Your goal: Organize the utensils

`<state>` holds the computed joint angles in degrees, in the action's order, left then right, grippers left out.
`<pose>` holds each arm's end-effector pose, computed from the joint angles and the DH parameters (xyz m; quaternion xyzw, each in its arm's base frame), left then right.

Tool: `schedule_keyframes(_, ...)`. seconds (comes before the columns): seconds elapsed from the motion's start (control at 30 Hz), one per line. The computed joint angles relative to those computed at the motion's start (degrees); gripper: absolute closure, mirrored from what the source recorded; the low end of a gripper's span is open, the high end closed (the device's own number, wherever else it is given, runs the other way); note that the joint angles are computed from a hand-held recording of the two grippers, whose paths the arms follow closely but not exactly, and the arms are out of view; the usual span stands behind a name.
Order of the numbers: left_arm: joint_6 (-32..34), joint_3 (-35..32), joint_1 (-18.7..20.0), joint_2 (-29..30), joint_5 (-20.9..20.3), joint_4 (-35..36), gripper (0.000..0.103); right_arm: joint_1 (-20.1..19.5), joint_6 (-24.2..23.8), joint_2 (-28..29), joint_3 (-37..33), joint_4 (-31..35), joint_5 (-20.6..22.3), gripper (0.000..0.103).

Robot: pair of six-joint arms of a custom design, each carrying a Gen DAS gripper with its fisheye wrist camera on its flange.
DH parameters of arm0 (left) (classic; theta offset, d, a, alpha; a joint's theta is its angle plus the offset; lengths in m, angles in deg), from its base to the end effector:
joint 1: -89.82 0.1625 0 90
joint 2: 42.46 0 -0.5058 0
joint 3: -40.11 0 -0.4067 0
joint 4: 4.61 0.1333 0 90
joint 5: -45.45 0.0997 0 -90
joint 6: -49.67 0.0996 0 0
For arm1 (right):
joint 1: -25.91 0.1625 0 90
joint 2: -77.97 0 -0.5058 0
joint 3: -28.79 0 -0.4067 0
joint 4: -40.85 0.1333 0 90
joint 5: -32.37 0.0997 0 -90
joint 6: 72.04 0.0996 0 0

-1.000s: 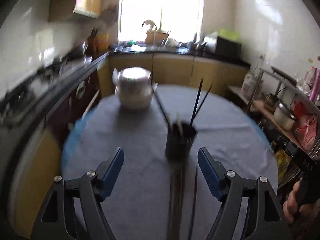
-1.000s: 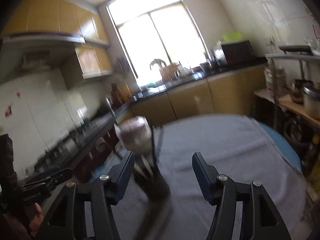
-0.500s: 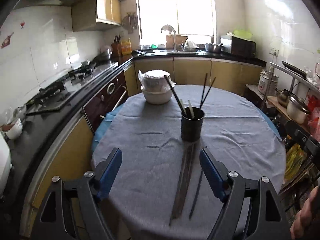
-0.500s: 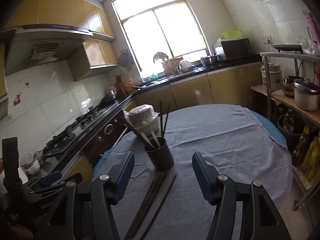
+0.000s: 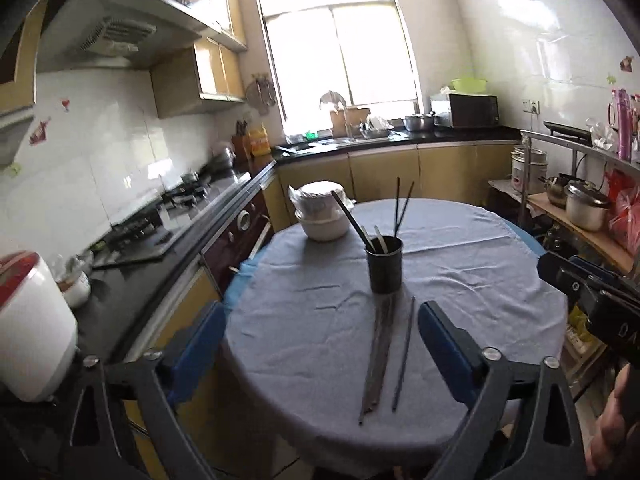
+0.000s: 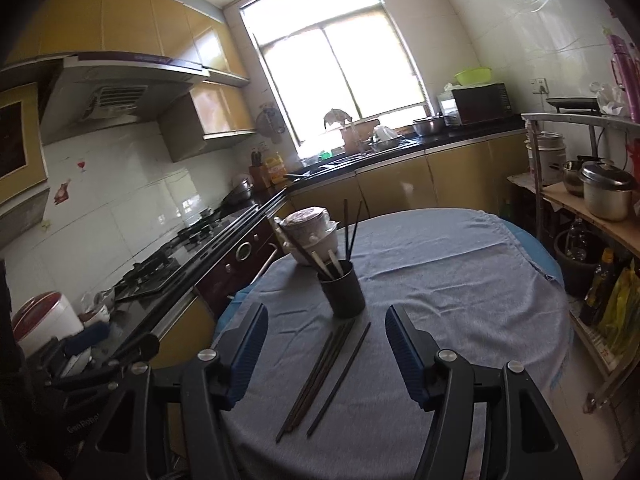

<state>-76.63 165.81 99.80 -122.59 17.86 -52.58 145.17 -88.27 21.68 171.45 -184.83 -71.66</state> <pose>-0.2861 -0.2753 0.2688 0.0872 0.7086 -0.4989 0.4913 0.3126 -0.3346 0.1900 0.3018 -0.8516 0.4240 0.0633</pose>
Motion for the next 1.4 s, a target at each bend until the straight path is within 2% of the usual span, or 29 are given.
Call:
schedule_keyframes(0.23,-4.1,-0.3,-0.7,3.5,-3.6,3.4,0.005,-1.1,0.8,-0.5,2.0,-2.4,1.1,0.038)
schedule_keyframes(0.5,0.8,2.1,-2.2,3.2,-5.1,-1.4,0.005,-3.1,2.1,1.3,3.9,-8.6,4.2,0.038)
schedule_keyframes(0.7,-3.8,3.6,-5.0,2.2,-5.7,0.8,0.005,-2.1,2.4,2.7,3.3,-9.9,3.6,0.038)
schedule_keyframes(0.9,-7.4,5.0,-5.0,0.7,-7.0,1.2,0.005,-0.6,1.7,4.9,2.7,-10.4,2.0,0.038)
schedule_keyframes(1.13,-8.3,6.4,-4.3,-1.6,-8.1,-0.7,0.005,0.7,0.0,6.8,2.6,-10.2,1.2,0.038)
schedule_keyframes(1.4,-9.1,8.0,-5.8,-4.1,-8.4,-0.9,0.005,1.5,-0.6,8.3,2.9,-12.0,1.3,0.037)
